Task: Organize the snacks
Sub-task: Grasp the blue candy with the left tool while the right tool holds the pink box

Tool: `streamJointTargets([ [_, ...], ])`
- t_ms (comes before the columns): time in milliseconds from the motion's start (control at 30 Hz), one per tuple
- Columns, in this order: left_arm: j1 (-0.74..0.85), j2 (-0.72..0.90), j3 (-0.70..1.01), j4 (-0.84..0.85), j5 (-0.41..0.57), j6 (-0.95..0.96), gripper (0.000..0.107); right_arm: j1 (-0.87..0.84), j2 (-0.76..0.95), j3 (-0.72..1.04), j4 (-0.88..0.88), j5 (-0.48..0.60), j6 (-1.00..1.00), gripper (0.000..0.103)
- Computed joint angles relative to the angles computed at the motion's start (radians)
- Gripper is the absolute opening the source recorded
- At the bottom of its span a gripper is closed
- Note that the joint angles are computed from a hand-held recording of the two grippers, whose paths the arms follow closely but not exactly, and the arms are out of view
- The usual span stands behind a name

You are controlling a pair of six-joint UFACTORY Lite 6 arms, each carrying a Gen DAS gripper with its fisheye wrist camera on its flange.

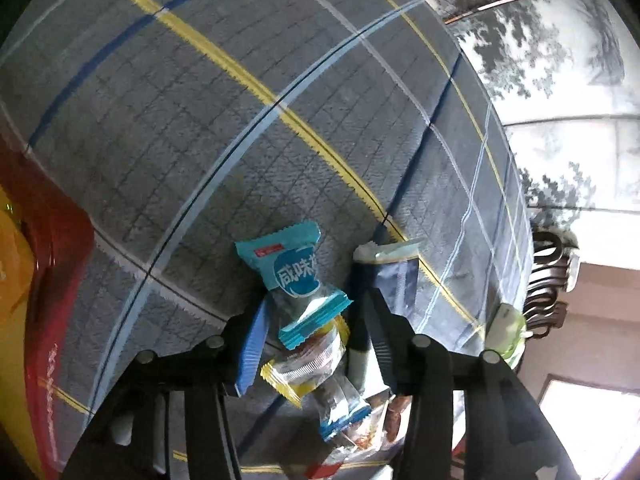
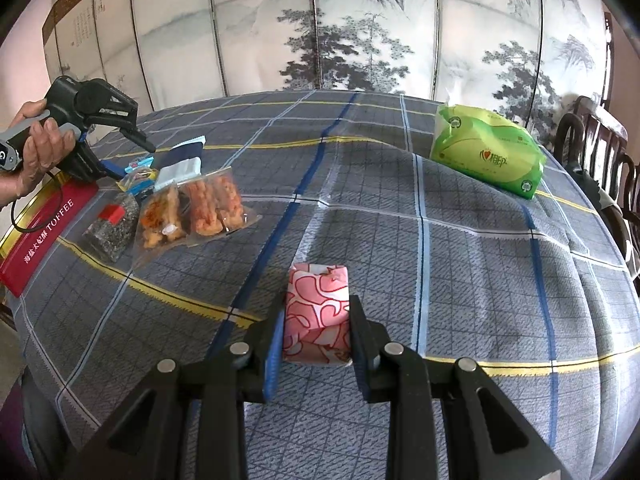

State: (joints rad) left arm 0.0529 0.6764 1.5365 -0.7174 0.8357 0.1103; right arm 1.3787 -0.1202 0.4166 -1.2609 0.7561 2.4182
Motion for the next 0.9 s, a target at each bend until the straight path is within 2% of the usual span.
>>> streamJointTargets([
  [33, -0.006, 0.0, 0.004, 0.014, -0.004, 0.0, 0.041, 0.0, -0.001, -0.002, 0.0, 0.0, 0.001, 0.029],
  [100, -0.02, 0.005, 0.014, 0.052, -0.016, -0.007, 0.024, -0.002, -0.001, 0.0, -0.001, -0.002, 0.002, 0.029],
  [267, -0.015, -0.004, -0.012, 0.035, -0.025, 0.064, 0.02, -0.015, -0.007, -0.009, -0.011, -0.011, 0.011, 0.029],
  [333, -0.027, -0.059, -0.073, 0.065, -0.067, 0.073, 0.02, -0.02, -0.014, -0.016, -0.015, -0.014, 0.016, 0.029],
  [433, -0.05, -0.223, -0.246, 0.095, -0.186, 0.127, 0.02, -0.029, -0.033, -0.031, -0.02, -0.02, 0.025, 0.029],
  [600, -0.043, -0.56, -0.571, 0.032, -0.306, 0.284, 0.02, -0.033, -0.029, -0.03, -0.011, -0.014, 0.021, 0.029],
  [800, -0.019, -0.946, -0.887, 0.03, -0.317, 0.364, 0.02, -0.053, -0.021, -0.023, 0.002, -0.024, 0.004, 0.029],
  [900, -0.022, -1.157, -1.015, 0.118, -0.305, 0.311, 0.02, -0.055, 0.004, -0.004, 0.012, -0.014, -0.01, 0.029],
])
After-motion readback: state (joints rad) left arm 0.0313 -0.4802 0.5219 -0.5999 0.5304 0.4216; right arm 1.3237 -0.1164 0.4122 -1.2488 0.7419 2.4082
